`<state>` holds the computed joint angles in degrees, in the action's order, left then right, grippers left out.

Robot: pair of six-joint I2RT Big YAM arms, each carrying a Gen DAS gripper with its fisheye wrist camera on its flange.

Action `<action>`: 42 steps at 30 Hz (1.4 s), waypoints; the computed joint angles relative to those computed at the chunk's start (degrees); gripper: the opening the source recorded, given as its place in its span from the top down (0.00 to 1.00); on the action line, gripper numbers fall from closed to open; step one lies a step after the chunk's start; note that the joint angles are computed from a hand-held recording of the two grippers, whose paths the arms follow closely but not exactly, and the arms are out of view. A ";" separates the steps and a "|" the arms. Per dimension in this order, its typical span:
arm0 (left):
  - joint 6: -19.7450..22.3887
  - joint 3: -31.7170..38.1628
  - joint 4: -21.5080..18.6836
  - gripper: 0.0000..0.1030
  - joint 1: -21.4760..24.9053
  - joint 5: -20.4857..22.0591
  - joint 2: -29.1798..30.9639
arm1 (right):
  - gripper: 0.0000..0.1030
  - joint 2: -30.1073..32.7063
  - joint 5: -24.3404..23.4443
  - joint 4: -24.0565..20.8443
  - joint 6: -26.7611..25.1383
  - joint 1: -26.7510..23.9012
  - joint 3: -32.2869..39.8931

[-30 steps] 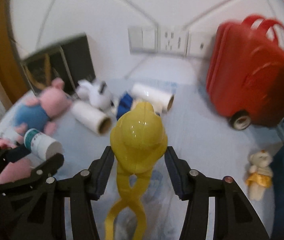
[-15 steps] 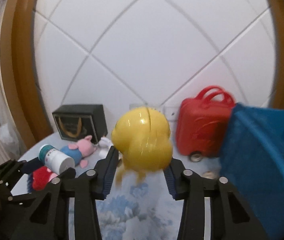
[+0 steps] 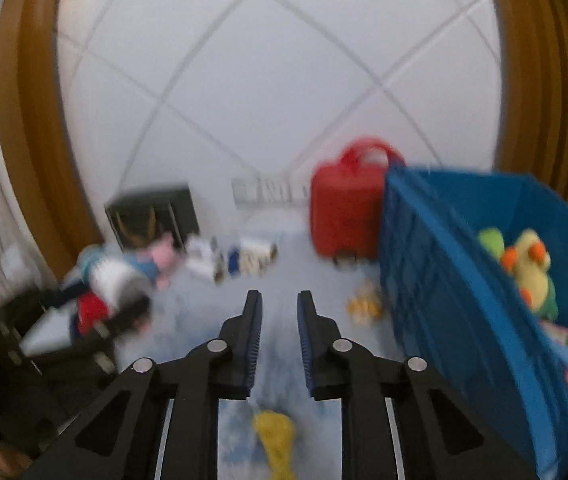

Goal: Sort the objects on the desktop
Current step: 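Carry the clip toy and pill bottle over the blue crate and open both grippers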

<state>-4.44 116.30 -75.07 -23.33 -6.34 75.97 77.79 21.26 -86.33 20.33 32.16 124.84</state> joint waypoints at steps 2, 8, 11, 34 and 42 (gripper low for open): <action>-0.91 -5.21 0.03 0.43 0.62 0.62 -1.72 | 0.69 -3.24 -1.88 0.22 1.60 -0.51 -7.52; -3.16 -22.11 -0.44 0.43 1.83 -0.84 -6.45 | 0.65 -9.15 -10.58 4.09 5.39 -1.26 -29.34; -4.49 -29.21 -1.37 0.43 3.12 -1.96 -8.08 | 0.63 -9.27 -15.90 6.84 6.03 -0.71 -36.47; -2.07 -30.11 0.07 0.43 4.28 -3.96 -11.00 | 0.63 -4.60 -12.29 16.83 3.96 6.64 -35.77; -1.75 -15.00 1.46 0.43 -1.71 -7.64 -6.86 | 0.67 -7.56 -3.31 18.26 1.11 5.84 -24.19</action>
